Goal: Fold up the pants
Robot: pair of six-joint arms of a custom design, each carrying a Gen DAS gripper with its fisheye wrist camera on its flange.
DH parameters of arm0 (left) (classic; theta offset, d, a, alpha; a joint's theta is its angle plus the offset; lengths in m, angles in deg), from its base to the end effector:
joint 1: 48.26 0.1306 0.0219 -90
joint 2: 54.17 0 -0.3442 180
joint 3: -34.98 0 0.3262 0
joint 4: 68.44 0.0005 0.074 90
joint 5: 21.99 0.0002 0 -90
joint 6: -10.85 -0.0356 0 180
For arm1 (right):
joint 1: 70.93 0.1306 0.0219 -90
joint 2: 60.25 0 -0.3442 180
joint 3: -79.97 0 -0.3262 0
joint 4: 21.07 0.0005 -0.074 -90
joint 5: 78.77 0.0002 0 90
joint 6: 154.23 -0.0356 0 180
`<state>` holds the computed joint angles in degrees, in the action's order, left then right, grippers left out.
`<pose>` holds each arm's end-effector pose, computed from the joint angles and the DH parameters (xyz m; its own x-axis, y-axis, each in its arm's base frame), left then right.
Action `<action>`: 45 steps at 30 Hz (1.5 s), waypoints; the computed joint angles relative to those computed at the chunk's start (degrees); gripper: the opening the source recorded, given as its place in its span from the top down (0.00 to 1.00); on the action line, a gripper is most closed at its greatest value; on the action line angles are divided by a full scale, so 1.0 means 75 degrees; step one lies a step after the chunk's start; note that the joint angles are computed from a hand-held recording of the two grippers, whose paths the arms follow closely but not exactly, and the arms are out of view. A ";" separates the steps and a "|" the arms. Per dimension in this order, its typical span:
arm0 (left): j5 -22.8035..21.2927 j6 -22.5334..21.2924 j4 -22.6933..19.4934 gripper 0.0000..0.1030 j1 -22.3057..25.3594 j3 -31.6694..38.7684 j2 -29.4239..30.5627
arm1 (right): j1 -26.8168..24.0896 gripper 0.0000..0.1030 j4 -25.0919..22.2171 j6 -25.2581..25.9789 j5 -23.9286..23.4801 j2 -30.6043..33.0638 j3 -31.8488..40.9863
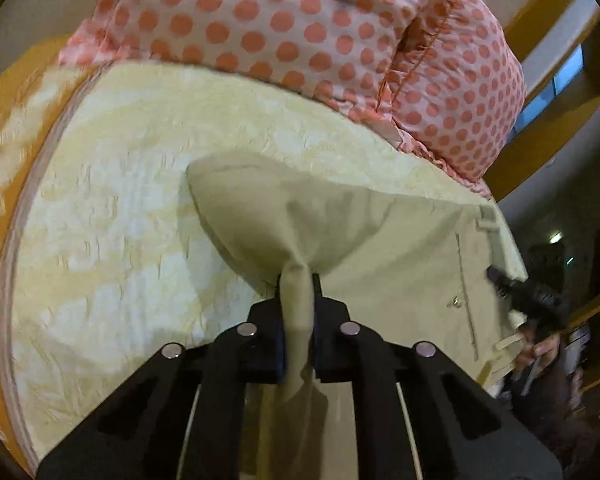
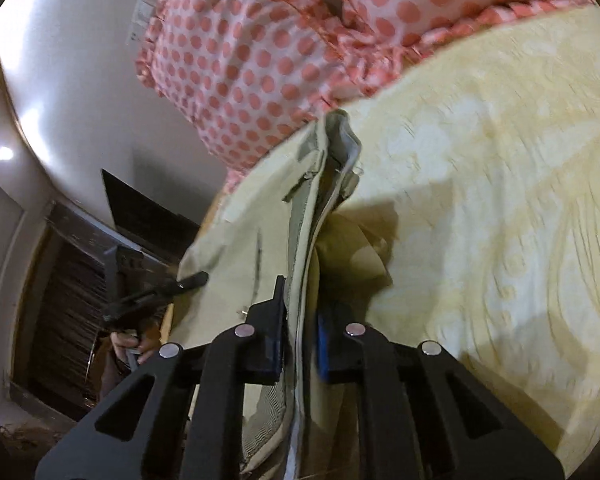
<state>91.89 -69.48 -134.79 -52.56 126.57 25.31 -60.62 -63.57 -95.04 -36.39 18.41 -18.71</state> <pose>0.3380 -0.0404 0.4509 -0.8488 -0.0902 -0.5209 0.1642 0.8916 -0.4220 0.3448 0.0889 0.4203 -0.8890 0.1892 -0.4171 -0.2601 0.5411 0.7997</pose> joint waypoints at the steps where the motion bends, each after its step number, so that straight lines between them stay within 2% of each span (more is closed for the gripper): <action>1: -0.0068 -0.0010 0.0034 0.92 -0.0041 0.0141 0.0089 | -0.0003 0.88 0.0063 0.0023 0.0056 0.0115 0.0159; 5: -0.0268 0.0152 0.0303 0.94 -0.0160 0.1018 0.0807 | -0.0161 0.89 0.0390 -0.0055 0.0343 0.0877 0.1000; 9: -0.1340 0.0163 0.0551 0.93 -0.0622 0.2238 0.1946 | -0.0229 0.89 0.0299 0.0009 0.1104 0.1618 0.1762; 10: -0.1751 0.0117 0.0436 0.90 -0.0767 0.2559 0.2277 | -0.0189 0.87 -0.0065 0.0275 0.1503 0.1839 0.2010; 11: -0.2186 0.0073 0.0266 0.86 -0.0902 0.2835 0.2562 | -0.0127 0.80 -0.0805 0.0673 0.1974 0.2114 0.2419; 12: -0.2604 0.0093 -0.0019 0.75 -0.1016 0.3129 0.2838 | -0.0042 0.75 -0.1511 0.0949 0.2720 0.2339 0.2743; 13: -0.2755 0.0116 -0.0087 0.70 -0.1056 0.3181 0.2875 | -0.0038 0.67 -0.1834 0.0988 0.3046 0.2374 0.2863; 14: -0.2917 0.0106 0.0051 0.70 -0.1084 0.3035 0.2737 | -0.0085 0.65 -0.1773 0.0907 0.3174 0.2217 0.2744; 15: -0.3357 0.0016 0.0429 0.67 -0.1159 0.2642 0.2354 | -0.0161 0.65 -0.1328 0.0791 0.3191 0.1839 0.2405; 16: -0.3503 -0.0040 0.0616 0.60 -0.1190 0.2434 0.2128 | -0.0213 0.64 -0.0930 0.0759 0.3005 0.1545 0.2143; 17: -0.3439 -0.0066 0.0835 0.58 -0.1177 0.2178 0.1850 | -0.0262 0.61 -0.0579 0.0755 0.2476 0.1255 0.1914; 18: -0.2999 0.0042 0.1032 0.57 -0.1129 0.1904 0.1534 | -0.0251 0.58 -0.0589 0.0809 0.2098 0.1173 0.1893; 20: -0.1998 0.0230 0.1111 0.54 -0.1025 0.1667 0.1278 | -0.0079 0.46 -0.1016 0.1072 0.1434 0.1237 0.2040; 21: -0.1436 0.0322 0.1043 0.51 -0.1004 0.1621 0.1293 | 0.0068 0.43 -0.1379 0.1173 0.1414 0.1388 0.2223; 22: -0.1145 0.0387 0.0823 0.51 -0.1030 0.1693 0.1456 | 0.0224 0.43 -0.1967 0.1310 0.1586 0.1644 0.2472; 23: -0.1193 0.0426 0.0421 0.51 -0.1128 0.1891 0.1785 | 0.0365 0.42 -0.2171 0.1230 0.1830 0.1863 0.2493; 24: -0.1351 0.0447 0.0121 0.53 -0.1198 0.2059 0.2044 | 0.0322 0.42 -0.1992 0.1143 0.1786 0.1805 0.2394; 25: -0.1554 0.0453 0.0077 0.59 -0.1260 0.2086 0.2241 | 0.0335 0.42 -0.1864 0.1001 0.1860 0.1783 0.2316; 26: -0.1853 0.0402 0.0313 0.62 -0.1326 0.1975 0.2155 | 0.0358 0.42 -0.2120 0.0808 0.2066 0.1776 0.2465; 27: -0.2060 0.0442 0.0164 0.66 -0.1384 0.2010 0.2142 | 0.0432 0.41 -0.2377 0.0660 0.2454 0.1670 0.2533; 28: -0.2131 0.0604 0.0045 0.60 -0.1427 0.1951 0.1948 | 0.0549 0.27 -0.2556 0.0607 0.2843 0.1436 0.2505; 29: -0.2156 0.0634 0.0111 0.52 -0.1465 0.1773 0.1711 | 0.0674 0.07 -0.2579 0.0652 0.3151 0.1092 0.2345; 30: -0.2374 0.0579 0.0348 0.37 -0.1581 0.1354 0.1205 | 0.0910 0.04 -0.2296 0.0734 0.3563 0.0481 0.1926; 31: -0.2955 0.0547 0.0621 0.21 -0.1823 0.0817 0.0586 | 0.1060 0.04 -0.2041 0.0883 0.3802 -0.0090 0.1444; 32: -0.3349 0.0553 0.0740 0.13 -0.1987 0.0526 0.0246 | 0.1430 0.01 -0.1807 0.1026 0.4221 -0.0709 0.0977; 33: -0.4103 0.0587 0.0912 0.05 -0.2357 0.0000 -0.0358 | 0.1725 0.01 -0.1598 0.1035 0.4586 -0.1107 0.0601; 35: -0.5103 0.0726 0.0972 0.02 -0.3033 -0.0749 -0.1164 | 0.2613 0.01 -0.1437 0.0850 0.5706 -0.1685 0.0046; 37: -0.5565 0.1040 0.0750 0.02 -0.3481 -0.1227 -0.1632 | 0.3250 0.01 -0.1657 0.0427 0.6476 -0.1686 -0.0061; 38: -0.5745 0.1301 0.0646 0.02 -0.3752 -0.1485 -0.1815 | 0.3447 0.01 -0.1752 0.0228 0.6662 -0.1619 -0.0052; 42: -0.6052 0.1940 0.0430 0.02 -0.4206 -0.1930 -0.2097 | 0.4180 0.01 -0.1925 -0.0568 0.7379 -0.1510 -0.0178; 45: -0.5702 0.2277 0.0437 0.02 -0.4092 -0.2172 -0.2216 | 0.4687 0.01 -0.2239 -0.0779 0.8243 -0.1383 -0.0057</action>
